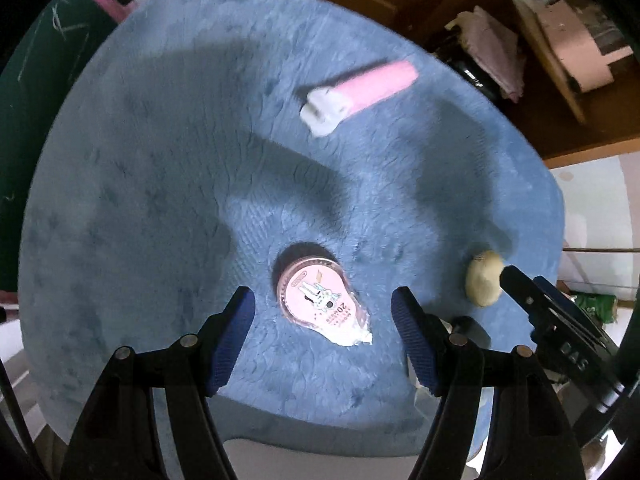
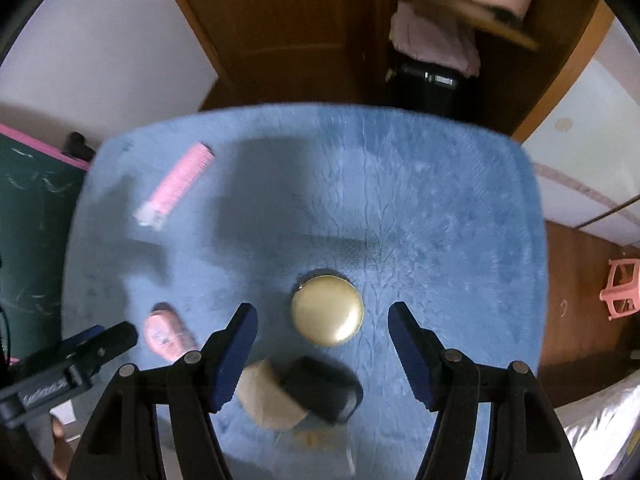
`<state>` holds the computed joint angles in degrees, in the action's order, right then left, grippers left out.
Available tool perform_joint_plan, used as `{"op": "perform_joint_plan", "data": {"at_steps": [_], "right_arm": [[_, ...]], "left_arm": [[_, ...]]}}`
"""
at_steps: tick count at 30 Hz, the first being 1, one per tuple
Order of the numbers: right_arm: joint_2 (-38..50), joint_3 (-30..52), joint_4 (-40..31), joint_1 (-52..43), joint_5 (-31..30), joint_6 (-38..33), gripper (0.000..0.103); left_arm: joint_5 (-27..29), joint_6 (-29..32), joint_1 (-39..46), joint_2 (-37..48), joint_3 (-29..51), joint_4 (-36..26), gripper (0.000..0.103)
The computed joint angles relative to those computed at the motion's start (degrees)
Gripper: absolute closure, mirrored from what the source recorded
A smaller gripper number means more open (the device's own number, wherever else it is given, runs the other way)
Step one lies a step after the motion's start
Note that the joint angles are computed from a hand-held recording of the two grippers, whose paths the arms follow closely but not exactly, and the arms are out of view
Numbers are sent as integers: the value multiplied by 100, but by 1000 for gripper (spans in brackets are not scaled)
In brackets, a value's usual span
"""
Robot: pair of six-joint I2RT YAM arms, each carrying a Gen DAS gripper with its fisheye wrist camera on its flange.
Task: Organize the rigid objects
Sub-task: 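Grasp the gold round compact with the right tool while the left grasps the pink tape dispenser, then carry the gold compact and pink tape dispenser into the tray and open both tools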
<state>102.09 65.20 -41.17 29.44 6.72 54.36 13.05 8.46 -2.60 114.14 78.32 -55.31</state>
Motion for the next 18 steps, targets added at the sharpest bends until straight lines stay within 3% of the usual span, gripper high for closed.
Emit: {"op": "perform_joint_plan", "data": {"at_steps": [9,12,18], "right_arm": [[866,-3,520,-253,-368,-299,35],[1052,96,485,-241,-400,-361,45],[1179,121,480,-145,-323,-420,47]], "left_arm": [[-101,-479,-194,138,-301,369,29],[-146,-631,-204,188,-355,451,29],[-256,-869,-161,232,-488,570,30]]}}
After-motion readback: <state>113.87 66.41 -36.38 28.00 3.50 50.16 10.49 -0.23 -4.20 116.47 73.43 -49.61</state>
